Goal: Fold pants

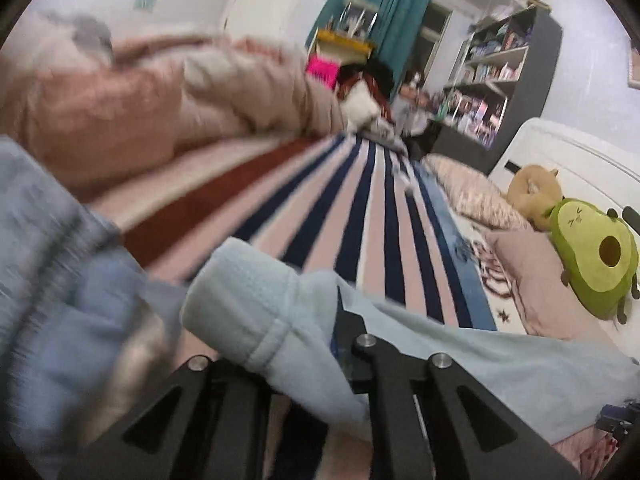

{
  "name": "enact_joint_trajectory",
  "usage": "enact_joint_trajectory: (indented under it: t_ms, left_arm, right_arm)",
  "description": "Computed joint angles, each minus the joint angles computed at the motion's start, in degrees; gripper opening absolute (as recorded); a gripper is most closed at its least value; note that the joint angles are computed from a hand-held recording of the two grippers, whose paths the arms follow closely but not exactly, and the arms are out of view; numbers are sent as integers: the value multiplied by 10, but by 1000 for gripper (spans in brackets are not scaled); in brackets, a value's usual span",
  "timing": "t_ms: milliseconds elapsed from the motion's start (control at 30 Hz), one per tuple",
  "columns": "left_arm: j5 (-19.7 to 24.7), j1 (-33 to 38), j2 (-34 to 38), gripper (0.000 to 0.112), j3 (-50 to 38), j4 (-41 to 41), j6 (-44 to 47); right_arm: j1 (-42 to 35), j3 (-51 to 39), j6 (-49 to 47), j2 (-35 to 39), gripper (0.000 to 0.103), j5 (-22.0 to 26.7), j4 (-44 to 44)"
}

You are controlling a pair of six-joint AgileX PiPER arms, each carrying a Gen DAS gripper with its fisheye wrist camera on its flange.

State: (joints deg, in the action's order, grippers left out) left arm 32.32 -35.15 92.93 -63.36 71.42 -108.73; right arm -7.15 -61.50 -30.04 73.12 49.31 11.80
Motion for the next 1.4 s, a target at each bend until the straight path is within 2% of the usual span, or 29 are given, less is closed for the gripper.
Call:
enact_joint_trajectory:
  t_ms: [100,200,300,333,367,433,533,600,700,833,867,1000,1167,1200,1267,1300,1333,1400]
  left_arm:
    - [34,-3,-60,5,26,-1,18]
    - [65,6,-130,5,52,-22,62]
    - [176,-10,-175,5,57,-13,105]
    - [201,-6,-189,5,58,-17,121]
    - [208,7,-203,4,60,-31,141]
    - [191,40,-222,4,58,-82,213]
    - [148,43,-226,4,61,-135,304]
    - [151,13,-210,4,55,-125,311]
    - [105,-21,-174,4,31,-135,329]
    - [49,-74,-94,4,-35,-174,376]
    - [23,-85,-66,4,-55,-201,399]
    - [-16,-136,45,4,-147,-316,510]
    - [-18,-164,153,5,-240,-463,646]
    - [-18,-168,169,10,-252,-495,686]
    - [-17,-179,180,27,-255,-528,720]
    - [-21,-177,176,48,-248,-554,744]
    - [-34,-176,162,64,-228,-563,752]
    - [-70,-178,122,68,-180,-555,743]
  right_arm:
    - [8,6,-5,-22,32,14,13]
    - [30,9,-8,-43,32,49,34]
    - [67,23,0,-55,32,68,52]
    - [84,29,6,-56,32,71,56]
    - [102,37,14,-57,32,69,57]
    - [140,48,32,-55,32,59,54]
    - [182,62,55,-53,32,40,50]
    - [189,69,60,-54,32,31,57]
    - [191,78,74,-70,32,16,57]
    - [172,96,78,-105,32,-3,58]
    - [164,102,75,-112,32,-5,65]
    - [119,123,39,-125,32,-5,110]
    - [89,133,7,-133,32,6,114]
    - [81,133,0,-132,32,10,118]
    - [64,133,-14,-129,32,17,128]
    - [54,133,-21,-127,32,20,134]
    - [49,132,-24,-124,32,22,138]
    - [43,128,-25,-118,32,26,145]
